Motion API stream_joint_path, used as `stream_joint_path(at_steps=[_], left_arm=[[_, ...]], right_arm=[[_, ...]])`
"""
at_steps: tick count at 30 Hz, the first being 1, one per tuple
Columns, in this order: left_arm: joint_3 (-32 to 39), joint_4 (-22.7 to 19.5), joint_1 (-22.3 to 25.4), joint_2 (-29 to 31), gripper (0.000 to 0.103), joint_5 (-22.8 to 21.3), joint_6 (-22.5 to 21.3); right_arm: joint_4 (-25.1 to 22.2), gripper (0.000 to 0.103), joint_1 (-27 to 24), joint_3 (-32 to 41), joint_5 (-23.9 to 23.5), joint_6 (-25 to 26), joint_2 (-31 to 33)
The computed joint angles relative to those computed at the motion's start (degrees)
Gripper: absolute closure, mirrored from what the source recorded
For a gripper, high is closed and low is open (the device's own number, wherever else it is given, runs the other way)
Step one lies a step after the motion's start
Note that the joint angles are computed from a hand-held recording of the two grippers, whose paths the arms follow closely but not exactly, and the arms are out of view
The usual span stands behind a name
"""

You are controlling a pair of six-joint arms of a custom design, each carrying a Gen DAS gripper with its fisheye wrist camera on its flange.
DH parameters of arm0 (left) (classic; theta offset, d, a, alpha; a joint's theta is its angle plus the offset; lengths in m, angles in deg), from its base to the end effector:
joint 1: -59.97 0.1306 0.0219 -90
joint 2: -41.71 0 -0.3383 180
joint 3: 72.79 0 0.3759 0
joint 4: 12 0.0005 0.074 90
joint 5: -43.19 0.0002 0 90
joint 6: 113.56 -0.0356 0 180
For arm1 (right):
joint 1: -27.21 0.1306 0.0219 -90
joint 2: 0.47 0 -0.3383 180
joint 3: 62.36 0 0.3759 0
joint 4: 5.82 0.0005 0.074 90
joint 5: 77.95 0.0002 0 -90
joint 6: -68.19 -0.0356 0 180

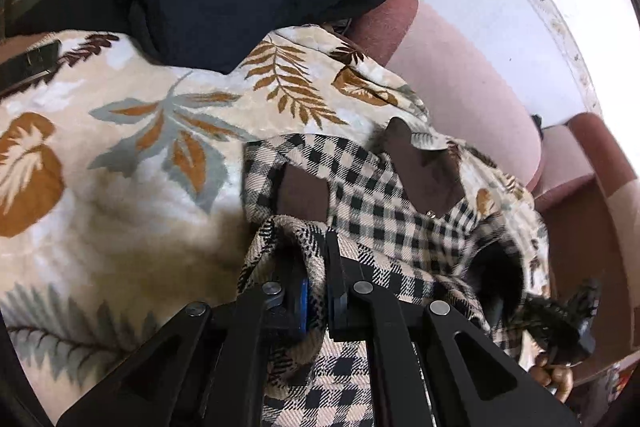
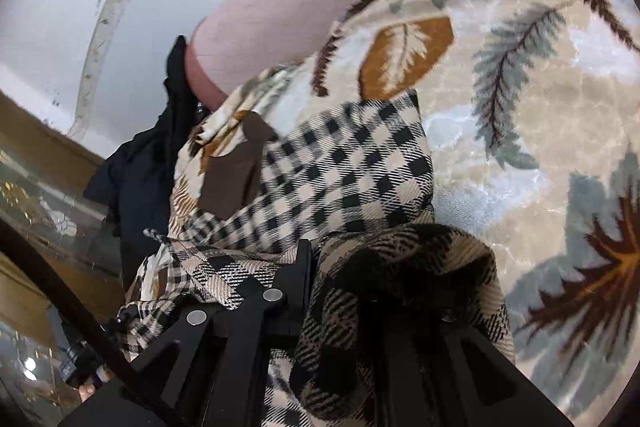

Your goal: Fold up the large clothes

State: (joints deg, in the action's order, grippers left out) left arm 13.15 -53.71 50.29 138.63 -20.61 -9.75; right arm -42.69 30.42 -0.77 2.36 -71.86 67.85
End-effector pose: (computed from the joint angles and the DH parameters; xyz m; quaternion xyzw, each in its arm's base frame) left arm 0.4859 -0.0993 0.3105 0.0392 0.9248 -0.2737 0.2613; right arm 0.3482 0.0250 0.3255 0.3335 0.8536 0.2453 0.3161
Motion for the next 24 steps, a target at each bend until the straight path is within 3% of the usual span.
stream_joint_path(at_steps=[3, 6, 7, 11, 14, 16, 17, 20, 24], left_arm=[[0.6, 2.6, 1.3, 1.4, 0.096, 6.0, 4.2], [1.3, 7.0, 2.7, 3.8, 0.085, 13.7, 11.5], [1.5, 7.9, 2.8, 4.4, 0.081, 14.5, 12.9], [3.0, 9.2, 2.3, 6.5, 0.08, 14.3, 15.1], [2.3, 13.1, 3.3, 6.5, 0.062, 15.2, 19.4], [0.9, 17.1, 4.4, 5.7, 0.044, 14.9, 23.5], [0.7, 18.0, 4.7, 5.5, 0.043, 14.4, 24.4], [2.0, 15.7, 5.4, 6.1, 0.043, 13.4, 23.7], [3.4, 10.2, 4.7, 5.7, 0.042, 9.2, 18.4]], right_arm=[[3.1, 0.084, -2.9, -0.9, -4.2, -1.3, 1.0], [6.9, 0.062, -4.9, -1.7, -5.0, -3.3, 1.2], [8.3, 0.052, -5.5, -2.0, -4.8, -4.0, 1.2], [11.2, 0.046, -7.6, -2.1, -4.5, -5.6, 2.1], [11.8, 0.045, -8.8, -2.1, -4.1, -5.9, 2.7], [11.7, 0.045, -9.1, -2.1, -3.9, -5.8, 3.1], [11.5, 0.045, -9.1, -1.9, -3.7, -5.5, 3.3], [10.7, 0.045, -8.8, -1.4, -3.2, -4.4, 3.5], [9.1, 0.043, -7.2, -0.1, -0.1, -2.2, 3.2]])
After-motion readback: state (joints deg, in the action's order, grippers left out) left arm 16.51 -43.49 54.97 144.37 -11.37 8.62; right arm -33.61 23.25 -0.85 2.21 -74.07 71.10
